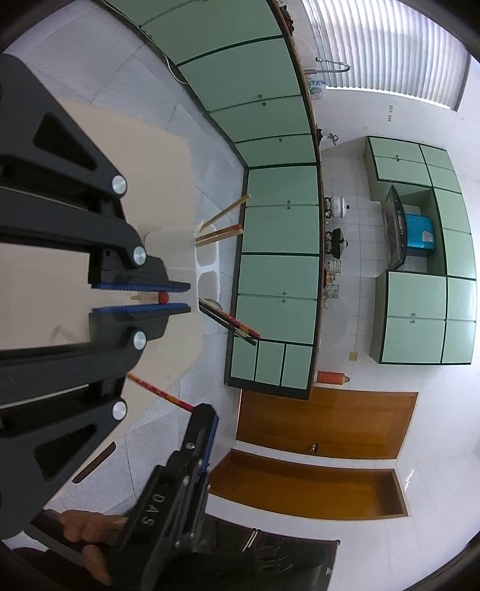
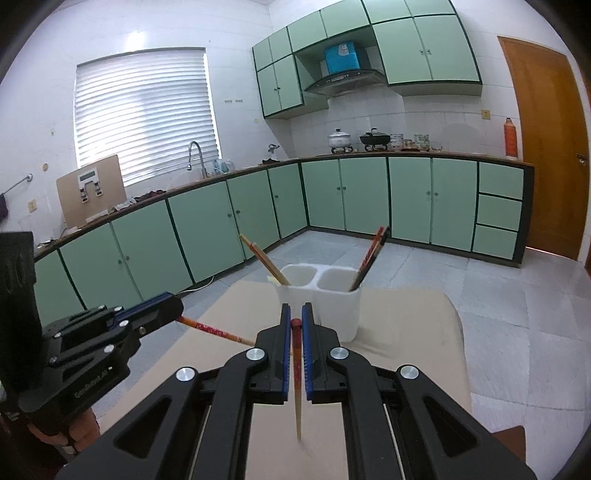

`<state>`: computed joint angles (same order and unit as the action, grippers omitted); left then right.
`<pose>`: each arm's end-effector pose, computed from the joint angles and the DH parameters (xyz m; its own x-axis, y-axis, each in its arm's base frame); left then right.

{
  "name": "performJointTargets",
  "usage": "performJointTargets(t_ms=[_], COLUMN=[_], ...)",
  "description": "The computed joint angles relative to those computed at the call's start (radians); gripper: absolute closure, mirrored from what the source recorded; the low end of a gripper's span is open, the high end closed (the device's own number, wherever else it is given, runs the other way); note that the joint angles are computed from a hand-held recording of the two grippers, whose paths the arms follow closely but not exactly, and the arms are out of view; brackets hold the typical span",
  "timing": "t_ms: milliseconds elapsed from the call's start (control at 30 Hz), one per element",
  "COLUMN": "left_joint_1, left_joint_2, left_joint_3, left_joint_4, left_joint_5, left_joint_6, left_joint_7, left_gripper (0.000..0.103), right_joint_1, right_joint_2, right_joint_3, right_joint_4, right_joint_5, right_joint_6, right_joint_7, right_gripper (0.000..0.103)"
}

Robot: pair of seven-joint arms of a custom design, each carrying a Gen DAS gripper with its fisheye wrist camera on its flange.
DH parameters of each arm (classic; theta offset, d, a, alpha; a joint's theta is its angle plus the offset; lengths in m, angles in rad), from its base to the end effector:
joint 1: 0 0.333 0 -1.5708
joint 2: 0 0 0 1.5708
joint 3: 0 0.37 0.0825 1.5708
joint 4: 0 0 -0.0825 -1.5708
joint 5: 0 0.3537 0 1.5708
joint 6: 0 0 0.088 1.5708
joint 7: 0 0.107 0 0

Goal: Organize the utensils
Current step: 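Lift both red-patterned chopsticks and carry them above the white holder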

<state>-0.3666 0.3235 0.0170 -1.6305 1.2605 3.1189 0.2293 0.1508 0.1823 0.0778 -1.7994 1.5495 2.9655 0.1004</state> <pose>0.5967 -0.3063 0.5849 -0.2946 -0.9536 0.0613 -0.3805 0.0582 -0.9229 0.6168 0.0696 0.5687 0.3456 -0.9253 -0.1561 -0.4235 -0.0053 -0.9059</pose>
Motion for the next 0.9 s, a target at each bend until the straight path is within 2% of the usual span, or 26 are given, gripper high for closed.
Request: performJointTargets(t_ms=[133, 300, 467, 633, 733, 900], left_joint_1=[0.019, 0.043, 0.050, 0.059, 0.063, 0.069], left_joint_2=[-0.003, 0.001, 0.021, 0.069, 0.122, 0.228], left_joint_3=[-0.022, -0.060, -0.060, -0.077, -0.089, -0.124], left_joint_4=[-0.004, 0.003, 0.043, 0.141, 0.244, 0.440], left_joint_5=[-0.067, -0.214, -0.325, -0.458, -0.526, -0.658], left_joint_6=[-0.007, -0.045, -0.054, -0.077, -0.111, -0.205], left_joint_7=[0.074, 0.245, 0.361, 0.506, 0.610, 0.796], left_gripper=[0.098, 0.098, 0.098, 0.098, 0.098, 0.098], right_joint_1=[-0.004, -0.015, -0.030, -0.052, -0.065, -0.056], right_joint_2=[0.007, 0.032, 0.082, 0.147, 0.194, 0.306], right_joint_3=[-0.001, 0.006, 0.017, 0.049, 0.068, 0.048], right_joint_4=[0.023, 0.068, 0.156, 0.291, 0.386, 0.580], right_joint_5=[-0.034, -0.071, -0.127, -0.239, -0.312, -0.498], right_joint_6=[-0.003, -0.012, -0.012, 0.000, 0.006, -0.013], right_joint_7=[0.014, 0.047, 0.093, 0.173, 0.221, 0.397], right_gripper=[0.097, 0.097, 0.097, 0.097, 0.097, 0.097])
